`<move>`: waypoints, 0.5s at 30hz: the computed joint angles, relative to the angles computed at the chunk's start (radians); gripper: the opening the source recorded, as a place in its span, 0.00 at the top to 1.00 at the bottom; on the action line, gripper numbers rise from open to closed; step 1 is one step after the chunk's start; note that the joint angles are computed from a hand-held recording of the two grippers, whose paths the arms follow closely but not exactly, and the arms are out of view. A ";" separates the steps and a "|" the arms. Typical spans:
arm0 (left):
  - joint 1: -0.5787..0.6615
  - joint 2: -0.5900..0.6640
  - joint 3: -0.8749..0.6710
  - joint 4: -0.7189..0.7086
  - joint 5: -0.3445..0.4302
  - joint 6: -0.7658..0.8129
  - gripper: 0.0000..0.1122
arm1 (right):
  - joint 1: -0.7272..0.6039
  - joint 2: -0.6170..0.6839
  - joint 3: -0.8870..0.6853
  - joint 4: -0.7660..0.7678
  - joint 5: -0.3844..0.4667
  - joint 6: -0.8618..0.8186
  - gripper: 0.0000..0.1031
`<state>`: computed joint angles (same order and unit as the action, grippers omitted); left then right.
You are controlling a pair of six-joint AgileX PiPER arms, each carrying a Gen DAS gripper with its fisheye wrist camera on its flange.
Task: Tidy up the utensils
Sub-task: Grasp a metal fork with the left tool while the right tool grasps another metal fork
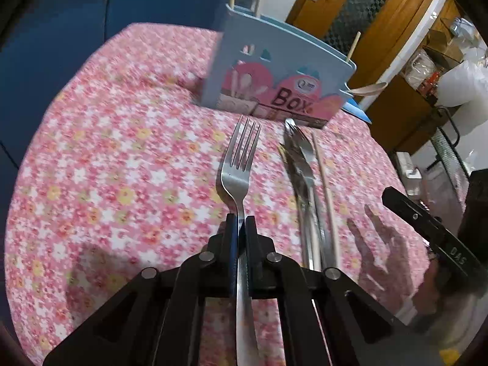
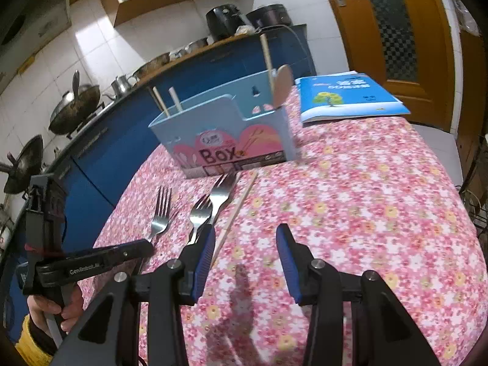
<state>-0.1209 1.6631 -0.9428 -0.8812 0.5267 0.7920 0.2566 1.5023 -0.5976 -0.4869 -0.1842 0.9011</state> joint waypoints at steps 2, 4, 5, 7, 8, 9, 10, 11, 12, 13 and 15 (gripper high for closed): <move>0.017 -0.013 0.023 -0.050 -0.008 0.064 0.98 | 0.017 0.014 -0.016 0.000 0.013 0.002 0.56; 0.044 -0.018 0.034 -0.111 0.011 0.138 0.98 | 0.038 0.036 -0.045 -0.021 0.035 0.026 0.56; 0.062 -0.022 0.037 -0.126 0.030 0.161 0.98 | 0.049 0.048 -0.062 -0.055 0.048 0.061 0.56; 0.104 -0.020 0.035 -0.144 0.076 0.196 0.98 | 0.069 0.069 -0.094 -0.138 0.073 0.146 0.56; 0.110 -0.012 0.031 -0.151 0.088 0.202 0.98 | 0.080 0.079 -0.110 -0.174 0.086 0.183 0.56; 0.119 0.000 0.023 -0.151 0.106 0.204 0.98 | 0.090 0.088 -0.126 -0.221 0.097 0.229 0.56; 0.112 0.000 0.026 -0.147 0.102 0.193 0.98 | 0.101 0.098 -0.141 -0.259 0.108 0.267 0.56; 0.115 0.005 0.026 -0.141 0.098 0.191 0.98 | 0.113 0.109 -0.158 -0.281 0.120 0.289 0.56; 0.102 0.010 0.026 -0.146 0.083 0.189 0.98 | 0.125 0.121 -0.176 -0.287 0.132 0.296 0.56; 0.100 0.010 0.032 -0.157 0.078 0.200 0.98 | 0.136 0.132 -0.192 -0.265 0.143 0.274 0.56; 0.109 0.005 0.040 -0.182 0.077 0.226 0.98 | 0.152 0.154 -0.221 -0.227 0.162 0.236 0.57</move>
